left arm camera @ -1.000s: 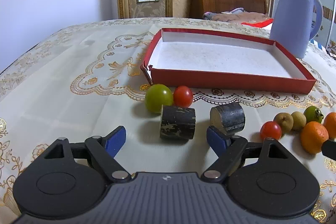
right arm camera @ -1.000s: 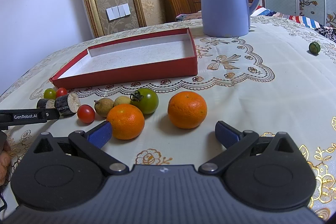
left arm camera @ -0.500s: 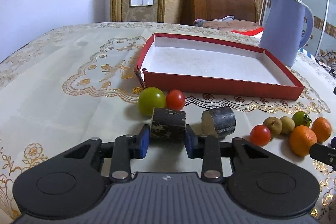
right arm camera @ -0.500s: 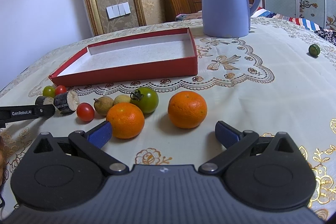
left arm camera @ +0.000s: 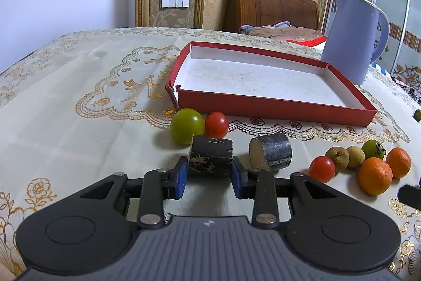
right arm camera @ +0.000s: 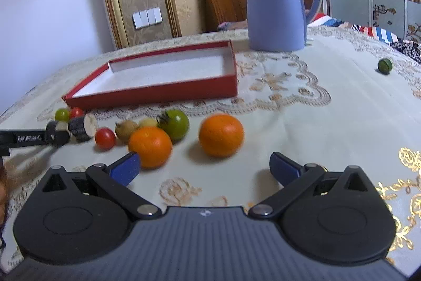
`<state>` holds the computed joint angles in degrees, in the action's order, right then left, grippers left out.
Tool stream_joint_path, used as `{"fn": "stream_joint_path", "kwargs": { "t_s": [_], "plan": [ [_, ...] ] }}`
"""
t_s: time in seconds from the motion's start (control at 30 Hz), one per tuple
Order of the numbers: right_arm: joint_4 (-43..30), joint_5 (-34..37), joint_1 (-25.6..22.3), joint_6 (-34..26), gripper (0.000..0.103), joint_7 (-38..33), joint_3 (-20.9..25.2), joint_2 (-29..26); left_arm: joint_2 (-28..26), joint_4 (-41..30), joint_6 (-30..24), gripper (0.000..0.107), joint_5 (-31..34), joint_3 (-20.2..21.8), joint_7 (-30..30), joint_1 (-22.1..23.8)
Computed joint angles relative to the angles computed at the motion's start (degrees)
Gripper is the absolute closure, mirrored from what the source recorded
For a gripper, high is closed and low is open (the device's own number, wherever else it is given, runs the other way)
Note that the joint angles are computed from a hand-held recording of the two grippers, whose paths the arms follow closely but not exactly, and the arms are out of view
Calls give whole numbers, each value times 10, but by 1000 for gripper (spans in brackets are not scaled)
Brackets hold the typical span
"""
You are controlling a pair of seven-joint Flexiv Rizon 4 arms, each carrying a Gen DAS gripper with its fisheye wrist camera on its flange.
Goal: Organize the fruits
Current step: 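Close the left gripper on the dark wood cylinder while the right gripper grasps an orange, then carry the wood cylinder and orange into the red box with both grippers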
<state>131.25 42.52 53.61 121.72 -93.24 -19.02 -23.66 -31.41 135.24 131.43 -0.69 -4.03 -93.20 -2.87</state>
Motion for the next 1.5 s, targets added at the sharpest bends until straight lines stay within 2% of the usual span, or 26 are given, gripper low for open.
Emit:
{"fn": "stream_joint_path", "kwargs": {
  "t_s": [0.03, 0.07, 0.1, 0.13, 0.2, 0.33, 0.47, 0.53, 0.6, 0.63, 0.67, 0.87, 1.03, 1.23, 1.3, 1.5],
  "plan": [
    [0, -2, -9, -4, 0, 0, 7, 4, 0, 0, 0, 74, -1, 0, 0, -1],
    [-14, 33, -2, -16, 0, -37, 0, 7, 0, -1, 0, 74, -1, 0, 0, -1],
    [-30, 77, 21, -25, 2, -76, -25, 4, 0, -1, 0, 73, 0, 0, -1, 0],
    [-31, 90, 58, -31, 3, -78, -69, -3, 0, -1, 0, 73, 3, -2, -3, 2],
    [-11, 44, 100, -38, 7, -16, -130, -19, -1, -1, 0, 73, 6, -3, -5, 5],
    [-17, 8, 97, -55, 16, 7, -147, -34, -1, -1, -1, 73, 5, -1, -4, 4],
    [-22, -44, 72, -80, 39, 32, -134, -36, -1, -2, 0, 73, 7, -3, -6, 5],
    [-16, -64, 78, -78, 43, 38, -139, -39, -1, -2, -1, 73, 5, -1, -4, 3],
    [-10, -73, 94, -76, 60, 49, -157, -46, -1, -2, -1, 73, 4, 0, -3, 1],
    [-7, -81, 92, -73, 63, 56, -154, -45, -1, -2, -1, 73, 4, 0, -3, 2],
    [-5, -93, 80, -67, 63, 63, -142, -42, -1, -2, 0, 73, 6, -1, -4, 4],
    [8, -123, 81, -54, 64, 97, -148, -47, -2, -2, 0, 73, 6, -2, -5, 4],
    [10, -118, 71, -38, 64, 107, -138, -46, -2, -3, 0, 73, 8, -3, -7, 5],
    [9, -108, 85, -35, 64, 88, -146, -43, -3, -2, 4, 74, 17, -6, -10, 12],
    [7, -104, 94, -34, 64, 79, -154, -41, -4, -3, 9, 74, 34, -13, -16, 24],
    [-3, -98, 132, -41, 64, 46, -202, -38, 13, 8, 10, 74, 17, 5, 19, -5]
  ]
}}
